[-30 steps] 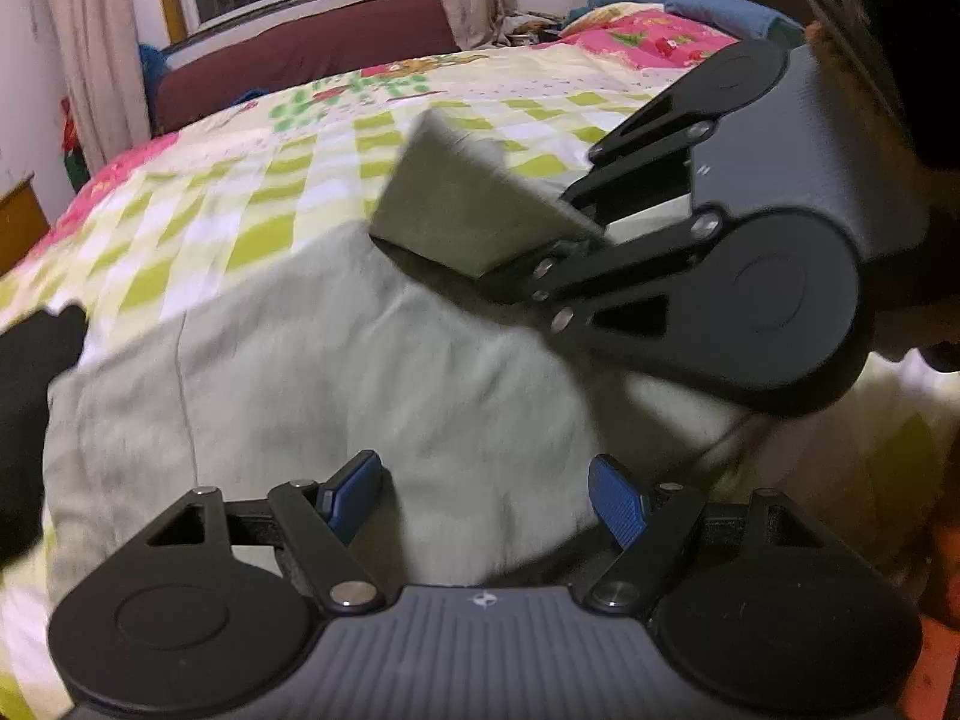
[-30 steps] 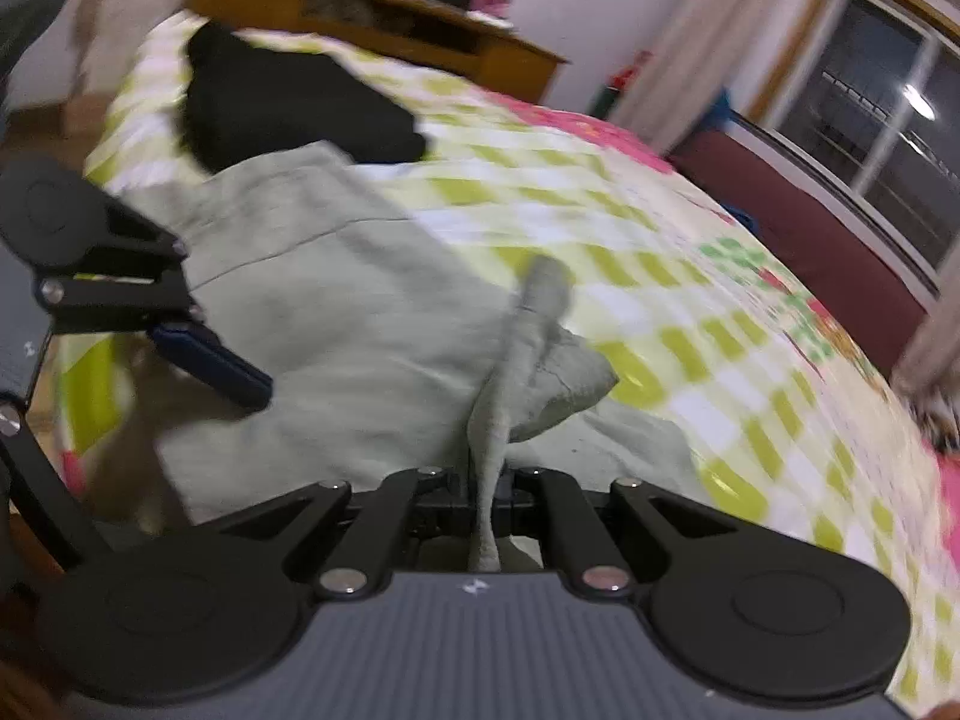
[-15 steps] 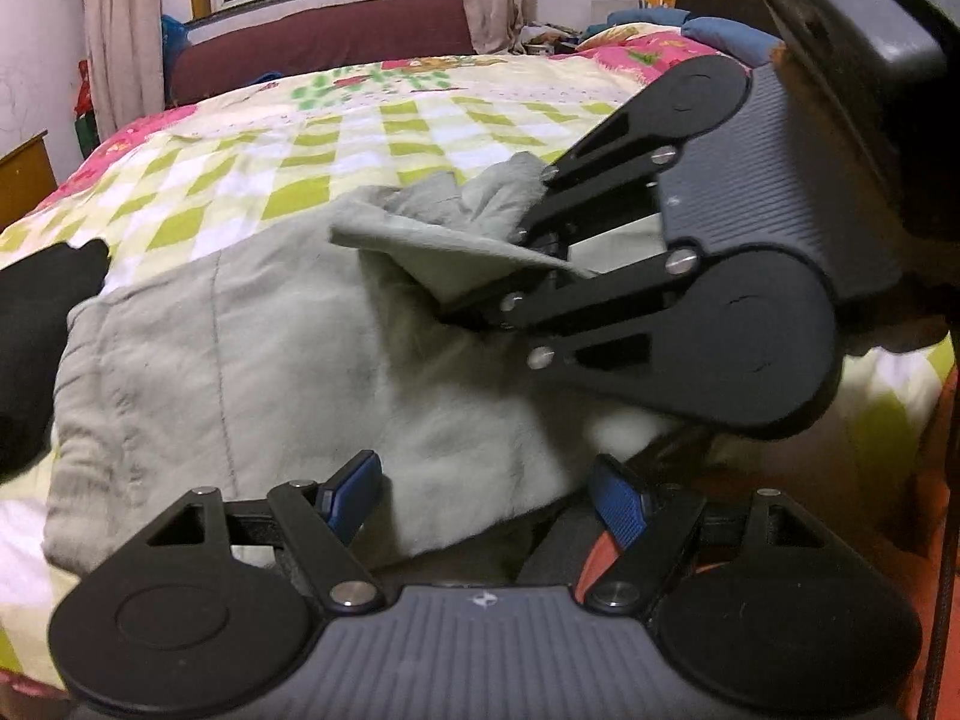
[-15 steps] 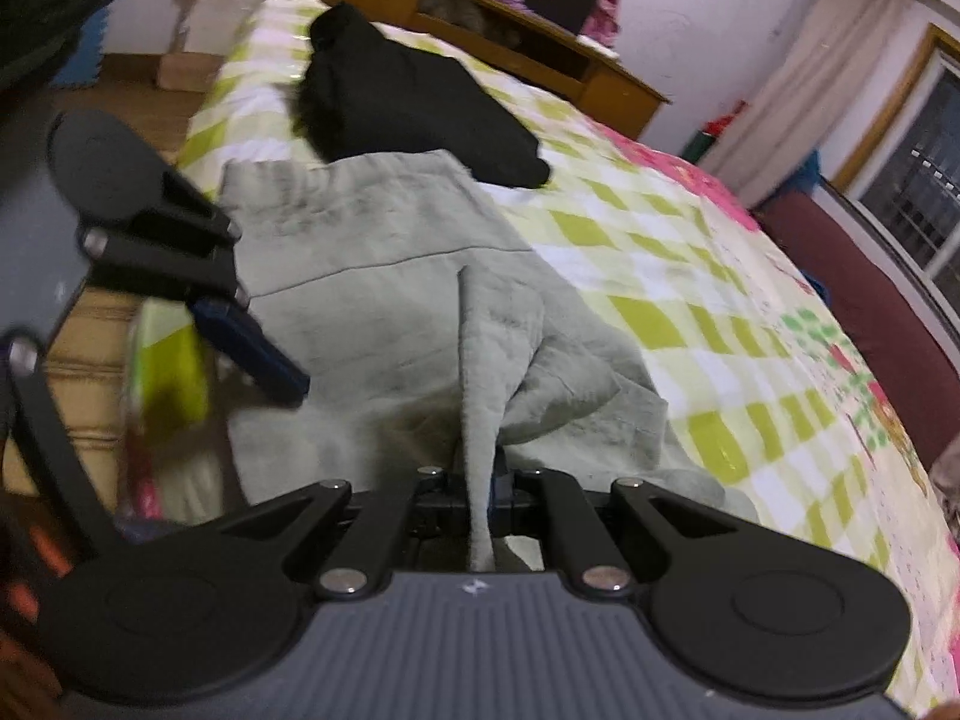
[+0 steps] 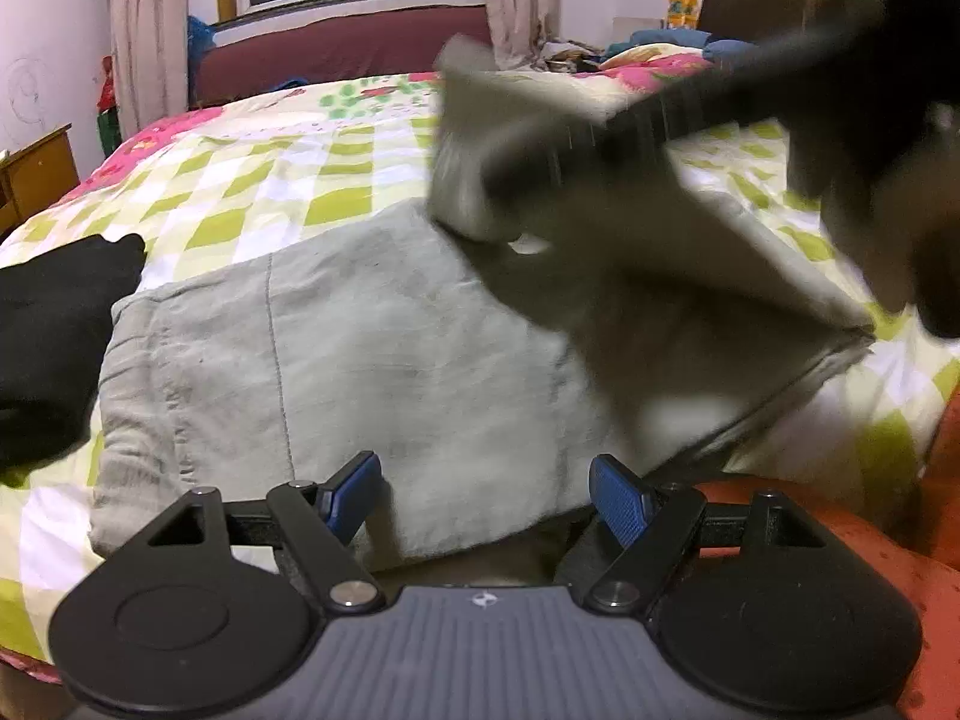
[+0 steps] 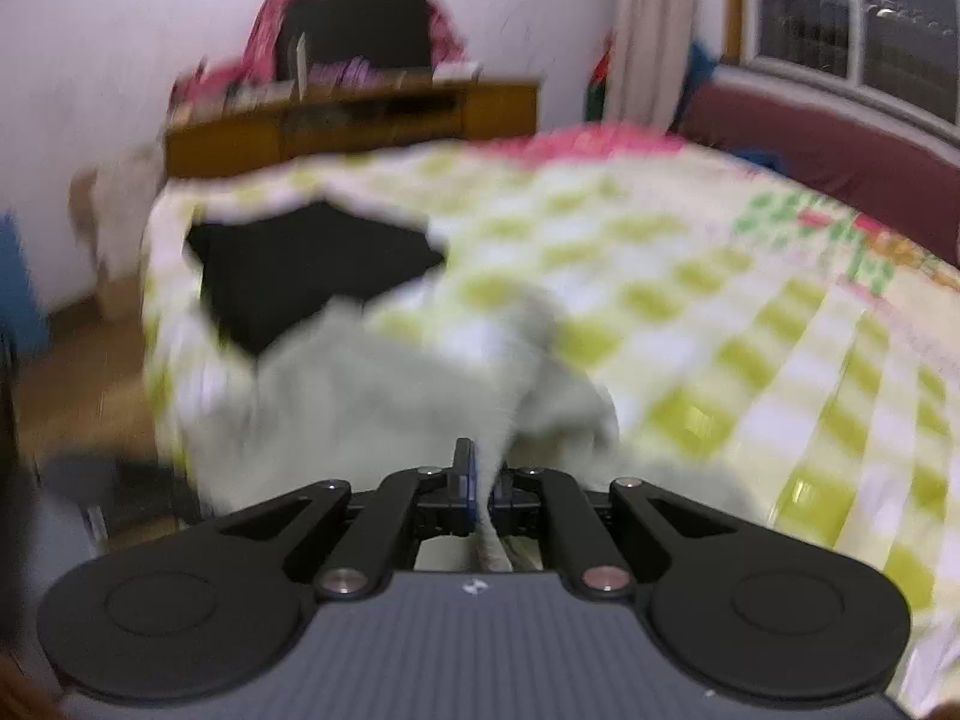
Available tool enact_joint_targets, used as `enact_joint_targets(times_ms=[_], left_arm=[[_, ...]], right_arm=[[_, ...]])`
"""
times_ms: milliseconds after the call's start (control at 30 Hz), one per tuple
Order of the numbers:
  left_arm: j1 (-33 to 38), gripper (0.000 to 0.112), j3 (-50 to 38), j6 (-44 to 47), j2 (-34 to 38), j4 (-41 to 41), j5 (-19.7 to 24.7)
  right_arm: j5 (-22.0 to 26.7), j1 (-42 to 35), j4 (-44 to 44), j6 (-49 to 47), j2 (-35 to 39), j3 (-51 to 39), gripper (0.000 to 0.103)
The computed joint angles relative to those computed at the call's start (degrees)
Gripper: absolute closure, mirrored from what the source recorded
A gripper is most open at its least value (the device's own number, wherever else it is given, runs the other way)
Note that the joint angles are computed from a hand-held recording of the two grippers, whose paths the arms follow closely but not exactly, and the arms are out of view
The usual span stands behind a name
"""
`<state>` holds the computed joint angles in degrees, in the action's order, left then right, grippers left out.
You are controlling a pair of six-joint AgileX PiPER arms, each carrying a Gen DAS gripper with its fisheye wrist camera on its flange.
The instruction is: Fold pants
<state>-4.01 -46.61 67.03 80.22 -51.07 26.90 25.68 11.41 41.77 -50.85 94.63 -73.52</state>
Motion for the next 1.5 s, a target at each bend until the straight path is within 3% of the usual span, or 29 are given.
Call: enact_joint_targets(times_ms=[100,167,233,333,433,500,567,633,767,867,933,1033,1167,1300,1367,1433,1500], left_arm=[[0.87,0.022,0.21,0.44,-0.24,-1.47,0.77],[1.43,0.022,0.83,-0.31,-0.91,-0.81,0.95],[2.18,0.022,1.84,-1.23,-1.51,-0.06,1.21],[3.0,0.022,3.0,-4.84,-2.4,3.56,1.77],[4.46,0.022,4.29,-5.27,-3.35,3.52,2.27],[5.15,0.022,4.51,-5.57,-3.23,3.21,2.52],[6.53,0.022,3.96,-4.22,-2.38,1.3,3.65],[7.94,0.022,3.09,-3.39,-1.77,0.11,5.32],[9.91,0.022,2.95,-2.39,-2.16,0.87,6.0],[11.9,0.022,3.69,-3.02,-3.18,2.64,6.79],[13.33,0.022,4.2,-3.04,-3.98,2.85,7.48],[15.09,0.022,4.05,-3.02,-4.79,2.52,9.0],[16.97,0.022,5.07,-3.33,-7.54,2.72,9.86],[15.2,0.022,4.32,0.0,-6.47,-1.06,6.4],[13.64,0.022,3.71,3.03,-5.78,-4.18,3.84],[11.8,0.022,3.1,4.52,-5.69,-5.82,0.6],[11.31,0.022,1.81,5.96,-5.09,-7.79,-0.17]], right_arm=[[-6.36,4.51,8.38,-13.48,-0.77,-0.33,0.099],[-8.29,8.47,7.63,-19.26,0.99,-1.16,0.099],[-6.32,12.0,-0.35,-15.88,4.96,-3.96,0.099],[-12.46,17.96,-17.54,-11.83,10.26,-3.14,0.099],[-8.88,19.28,-32.74,3.88,13.24,-5.48,0.098],[-9.36,19.53,-35.33,7.44,13.29,-5.05,0.097],[-6.58,18.93,-30.85,3.84,13.75,-6.68,0.092],[-2.03,18.06,-25.33,0.79,14.39,-9.28,0.074],[6.82,14.06,-12.25,-6.67,10.62,-9.54,0.067],[11.81,9.25,-7.7,-6.27,8.64,-10.81,0.061],[13.42,6.21,-6.85,-4.72,8.93,-13.18,0.059],[12.19,5.06,-16.25,2.31,12.74,-19.19,0.058],[20.88,3.22,-18.17,3.27,20.53,-31.22,0.058],[31.26,3.99,-21.98,4.57,29.48,-44.12,0.058],[33.5,4.46,-22.9,5.64,31.9,-47.49,0.059],[33.6,5.34,-25.71,7.13,32.58,-48.38,0.082],[34.27,5.51,-27.62,9.78,34.74,-51.44,0.085]])
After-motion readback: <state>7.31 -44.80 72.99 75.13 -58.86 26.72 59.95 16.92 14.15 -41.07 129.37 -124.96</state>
